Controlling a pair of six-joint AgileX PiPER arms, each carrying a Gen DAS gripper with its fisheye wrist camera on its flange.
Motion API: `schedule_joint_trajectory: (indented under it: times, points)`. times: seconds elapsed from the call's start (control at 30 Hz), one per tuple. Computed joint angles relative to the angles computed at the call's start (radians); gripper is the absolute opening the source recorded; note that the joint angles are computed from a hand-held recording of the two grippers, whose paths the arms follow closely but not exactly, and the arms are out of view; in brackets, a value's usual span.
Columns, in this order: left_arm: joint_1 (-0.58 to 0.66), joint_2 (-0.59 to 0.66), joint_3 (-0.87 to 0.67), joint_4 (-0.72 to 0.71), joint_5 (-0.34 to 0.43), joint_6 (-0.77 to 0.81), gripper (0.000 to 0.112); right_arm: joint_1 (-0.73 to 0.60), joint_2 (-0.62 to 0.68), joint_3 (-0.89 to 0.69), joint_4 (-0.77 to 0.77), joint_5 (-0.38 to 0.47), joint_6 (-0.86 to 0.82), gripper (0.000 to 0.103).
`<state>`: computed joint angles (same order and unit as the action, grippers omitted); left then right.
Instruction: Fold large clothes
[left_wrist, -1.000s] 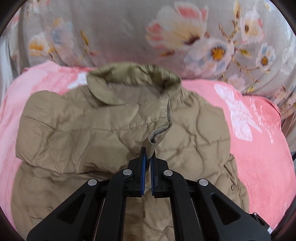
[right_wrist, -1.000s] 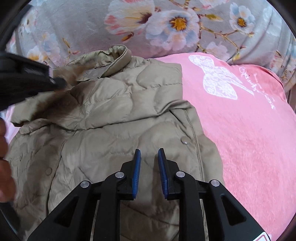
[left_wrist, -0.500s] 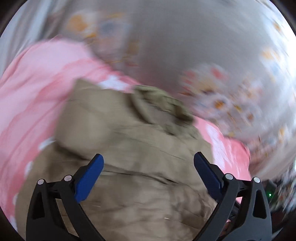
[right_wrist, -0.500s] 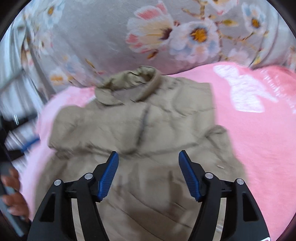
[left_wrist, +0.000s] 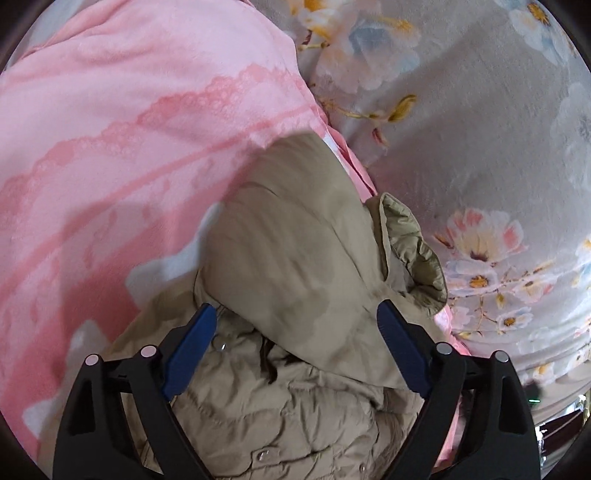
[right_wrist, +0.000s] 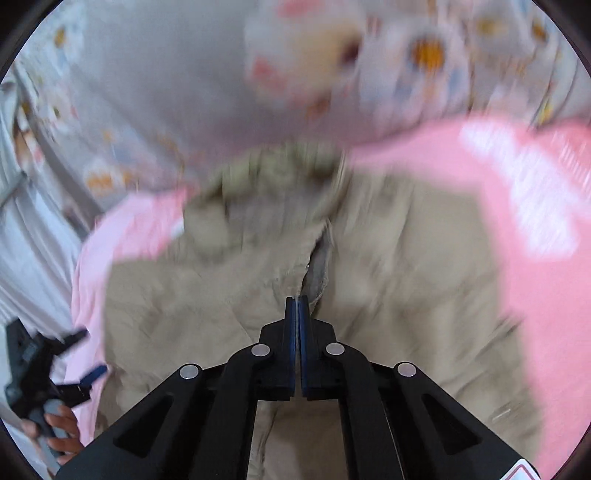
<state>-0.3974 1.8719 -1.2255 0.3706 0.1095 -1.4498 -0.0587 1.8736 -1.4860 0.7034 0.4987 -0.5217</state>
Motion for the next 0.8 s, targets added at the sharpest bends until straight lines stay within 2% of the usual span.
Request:
schedule_joint_trajectory:
  times: [0.07,0.13,0.23,0.33,0.43,0.5,0.63,0.8]
  points:
    - [-0.006,0.036,-0.063,-0.015,0.048,0.024,0.085,-0.028,-0.021,-0.034,-0.046,0.006,0.026,0.001]
    - [-0.011,0.076,-0.129,-0.062,0.106,0.086,0.08,-0.03,-0.024,-0.049,-0.186,-0.027,0.108,0.001]
    - [-0.042,0.164,-0.292,0.029,0.318,0.036,0.066,-0.038,0.013,-0.055,-0.296,-0.028,0.17,0.001]
    - [-0.088,0.261,-0.463,0.165,0.558,-0.033,0.06,-0.045,0.046,-0.011,-0.322,-0.063,0.174,0.001]
    - [-0.123,0.353,-0.613,0.243,0.741,0.003,0.057,-0.045,0.087,0.032,-0.363,-0.103,0.192,0.001]
    - [-0.135,0.404,-0.682,0.253,0.813,0.046,0.056,-0.043,0.108,0.057,-0.376,-0.132,0.197,0.001]
    - [-0.147,0.455,-0.734,0.276,0.869,0.075,0.056,-0.023,0.132,0.088,-0.458,-0.19,0.257,0.002]
    - [-0.173,0.537,-0.843,0.32,0.965,0.125,0.056,0.003,0.156,0.093,-0.6,-0.209,0.373,0.002]
